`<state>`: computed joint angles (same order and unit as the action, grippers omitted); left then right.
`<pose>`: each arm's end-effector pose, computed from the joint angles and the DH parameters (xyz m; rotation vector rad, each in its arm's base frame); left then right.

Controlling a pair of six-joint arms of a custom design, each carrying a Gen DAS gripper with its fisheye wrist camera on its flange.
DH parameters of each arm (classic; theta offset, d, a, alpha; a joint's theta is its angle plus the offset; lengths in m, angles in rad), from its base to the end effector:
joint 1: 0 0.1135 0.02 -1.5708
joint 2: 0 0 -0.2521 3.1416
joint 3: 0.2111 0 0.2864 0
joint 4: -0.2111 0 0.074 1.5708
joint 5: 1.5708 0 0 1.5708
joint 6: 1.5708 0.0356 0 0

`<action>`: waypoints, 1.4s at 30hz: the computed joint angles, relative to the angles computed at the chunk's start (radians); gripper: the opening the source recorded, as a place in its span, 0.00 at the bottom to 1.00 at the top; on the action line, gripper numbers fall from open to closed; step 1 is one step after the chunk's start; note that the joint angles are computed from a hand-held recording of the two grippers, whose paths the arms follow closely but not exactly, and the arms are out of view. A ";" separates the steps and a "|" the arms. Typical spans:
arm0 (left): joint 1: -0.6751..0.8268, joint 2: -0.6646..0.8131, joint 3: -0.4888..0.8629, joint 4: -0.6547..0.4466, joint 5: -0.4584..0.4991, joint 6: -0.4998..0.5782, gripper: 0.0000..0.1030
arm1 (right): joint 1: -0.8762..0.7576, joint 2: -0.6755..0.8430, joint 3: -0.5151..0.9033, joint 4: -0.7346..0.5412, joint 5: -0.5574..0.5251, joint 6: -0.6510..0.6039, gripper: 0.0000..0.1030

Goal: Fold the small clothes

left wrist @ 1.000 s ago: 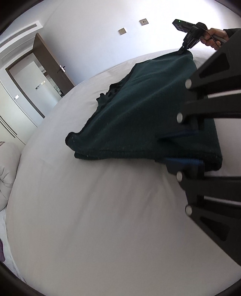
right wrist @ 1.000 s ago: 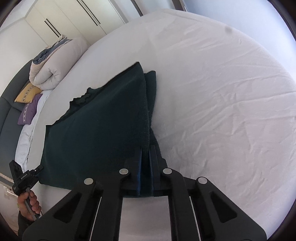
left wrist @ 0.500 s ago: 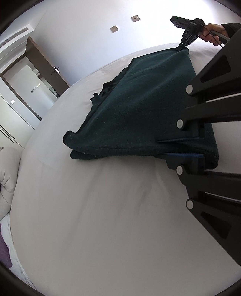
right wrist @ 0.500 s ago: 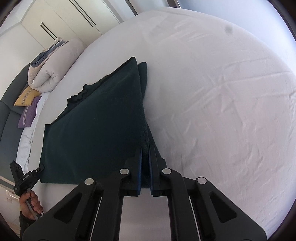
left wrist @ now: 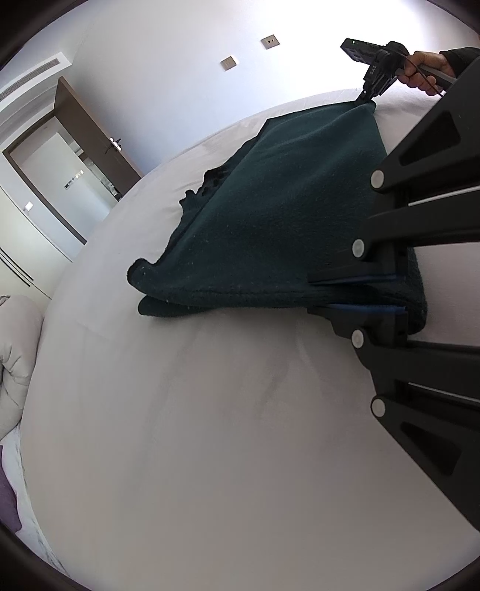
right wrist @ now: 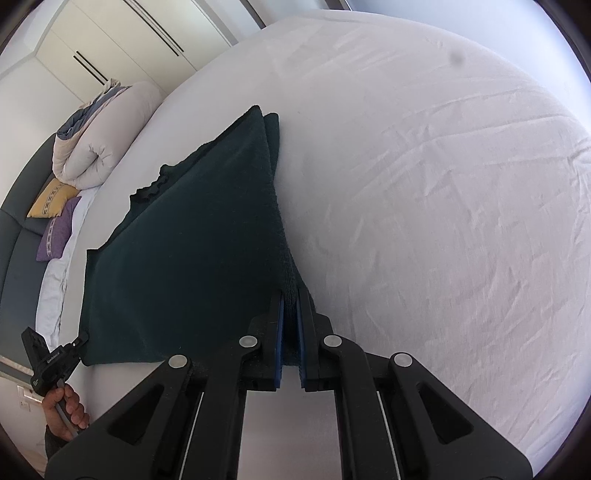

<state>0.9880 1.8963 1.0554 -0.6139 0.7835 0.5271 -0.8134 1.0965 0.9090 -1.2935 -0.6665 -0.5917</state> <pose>0.2101 0.2730 0.0851 -0.5020 2.3969 -0.6371 0.1536 -0.1304 0.2430 0.2454 2.5675 0.6064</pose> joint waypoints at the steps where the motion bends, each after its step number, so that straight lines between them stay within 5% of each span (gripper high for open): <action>1: 0.002 -0.001 -0.003 0.000 0.001 0.001 0.08 | -0.001 0.003 0.000 0.001 0.001 -0.002 0.05; 42: 0.047 -0.004 -0.074 0.034 0.024 0.021 0.05 | 0.017 -0.039 -0.049 0.049 0.032 -0.017 0.05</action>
